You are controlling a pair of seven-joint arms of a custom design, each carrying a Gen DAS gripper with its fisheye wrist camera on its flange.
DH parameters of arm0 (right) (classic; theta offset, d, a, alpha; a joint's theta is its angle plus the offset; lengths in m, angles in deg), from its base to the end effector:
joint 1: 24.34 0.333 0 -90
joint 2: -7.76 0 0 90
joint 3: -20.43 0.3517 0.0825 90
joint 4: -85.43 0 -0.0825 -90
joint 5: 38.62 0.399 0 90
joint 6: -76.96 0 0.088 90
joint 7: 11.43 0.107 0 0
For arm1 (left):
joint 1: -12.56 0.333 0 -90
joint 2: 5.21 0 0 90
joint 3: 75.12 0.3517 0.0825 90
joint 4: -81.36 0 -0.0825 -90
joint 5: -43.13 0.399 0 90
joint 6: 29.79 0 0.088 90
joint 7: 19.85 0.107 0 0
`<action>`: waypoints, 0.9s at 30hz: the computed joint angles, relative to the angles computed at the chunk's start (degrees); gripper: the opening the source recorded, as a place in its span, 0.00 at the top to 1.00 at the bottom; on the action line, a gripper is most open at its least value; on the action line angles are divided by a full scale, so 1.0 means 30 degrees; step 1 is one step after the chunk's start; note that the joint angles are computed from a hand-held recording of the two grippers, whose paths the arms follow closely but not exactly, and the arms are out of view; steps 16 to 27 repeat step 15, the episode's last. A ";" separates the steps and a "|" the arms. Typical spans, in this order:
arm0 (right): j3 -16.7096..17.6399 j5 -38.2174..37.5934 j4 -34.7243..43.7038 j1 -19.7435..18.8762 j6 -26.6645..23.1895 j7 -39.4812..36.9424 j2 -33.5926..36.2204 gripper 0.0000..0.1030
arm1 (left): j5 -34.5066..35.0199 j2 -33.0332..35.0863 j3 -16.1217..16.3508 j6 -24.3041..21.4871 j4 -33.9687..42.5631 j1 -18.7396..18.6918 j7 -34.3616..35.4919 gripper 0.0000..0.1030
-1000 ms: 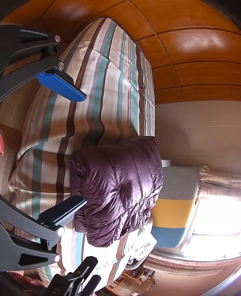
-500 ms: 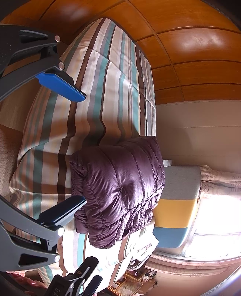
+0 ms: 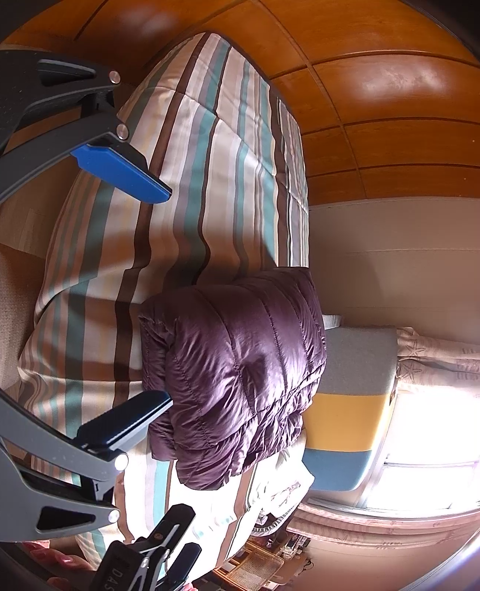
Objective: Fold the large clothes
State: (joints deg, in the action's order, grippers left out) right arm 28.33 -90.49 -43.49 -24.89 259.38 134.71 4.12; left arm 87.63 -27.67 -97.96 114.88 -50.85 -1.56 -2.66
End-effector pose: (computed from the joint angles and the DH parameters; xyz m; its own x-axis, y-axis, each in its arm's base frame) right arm 0.5367 0.1440 0.5121 0.1133 -0.9910 -0.0720 -0.5612 -0.0040 -0.8277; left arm 0.3701 -0.3161 0.5751 0.0788 -0.9968 0.0100 -0.6111 -0.0562 -0.7896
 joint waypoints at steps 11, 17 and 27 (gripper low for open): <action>-0.0233 0.1607 -0.0189 0.0243 0.0002 -0.1311 0.0095 0.03 | -0.0949 0.0364 0.0428 -0.0227 0.0113 -0.0300 0.0545 0.02; -0.0573 0.2854 -0.0090 0.0441 -0.0170 -0.2283 0.0395 0.03 | -0.2278 0.0821 0.1098 0.0063 0.0080 -0.0474 0.1478 0.02; -0.0573 0.2854 -0.0090 0.0441 -0.0170 -0.2283 0.0395 0.03 | -0.2278 0.0821 0.1098 0.0063 0.0080 -0.0474 0.1478 0.02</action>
